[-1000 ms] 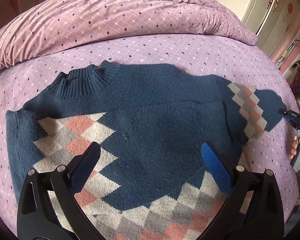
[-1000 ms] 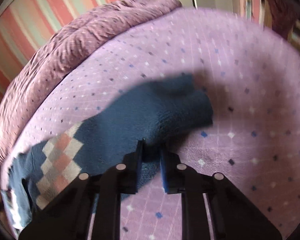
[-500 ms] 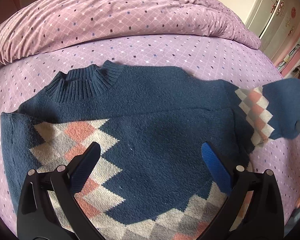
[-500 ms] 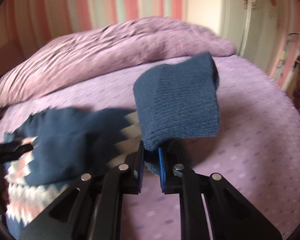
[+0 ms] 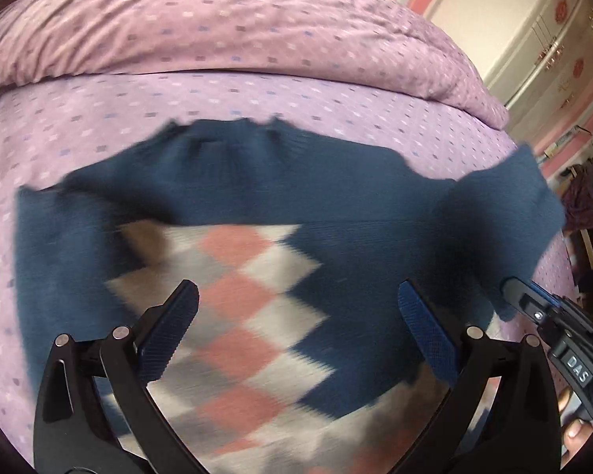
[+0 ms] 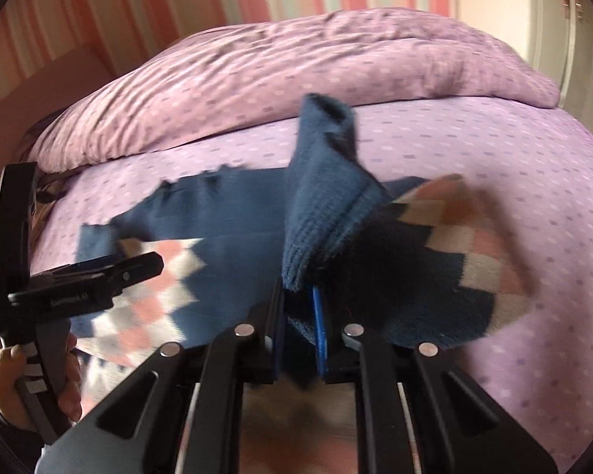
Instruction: Fold small clothes
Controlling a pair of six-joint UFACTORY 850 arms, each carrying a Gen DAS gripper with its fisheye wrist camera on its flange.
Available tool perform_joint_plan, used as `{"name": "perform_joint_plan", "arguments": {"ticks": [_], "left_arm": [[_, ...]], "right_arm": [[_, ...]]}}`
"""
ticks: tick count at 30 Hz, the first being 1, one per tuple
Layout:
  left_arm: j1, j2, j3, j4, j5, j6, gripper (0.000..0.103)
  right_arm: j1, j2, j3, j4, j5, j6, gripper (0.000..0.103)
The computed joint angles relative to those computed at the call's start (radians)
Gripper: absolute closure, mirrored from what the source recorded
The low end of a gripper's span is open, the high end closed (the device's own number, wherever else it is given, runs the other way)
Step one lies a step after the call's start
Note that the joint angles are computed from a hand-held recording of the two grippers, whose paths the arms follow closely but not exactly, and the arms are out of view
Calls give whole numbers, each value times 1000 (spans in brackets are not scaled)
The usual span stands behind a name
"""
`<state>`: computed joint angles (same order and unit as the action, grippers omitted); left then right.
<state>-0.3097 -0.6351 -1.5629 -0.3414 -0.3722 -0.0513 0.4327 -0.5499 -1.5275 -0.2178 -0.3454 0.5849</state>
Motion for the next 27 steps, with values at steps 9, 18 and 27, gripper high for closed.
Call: {"name": "perform_joint_plan", "arguments": {"ticks": [9,18,27], "left_arm": [[87,143,204,114,34,-98,3],[98,161,266,-177,46,109,3],[19,55,192,-450,75,243,3]], "right_arm": [[97,-194,-244,121,-130,-115,90],[102,-204,-214,417,-126,-523,44],[32,-44,-6,293,-87,-452,44]]}}
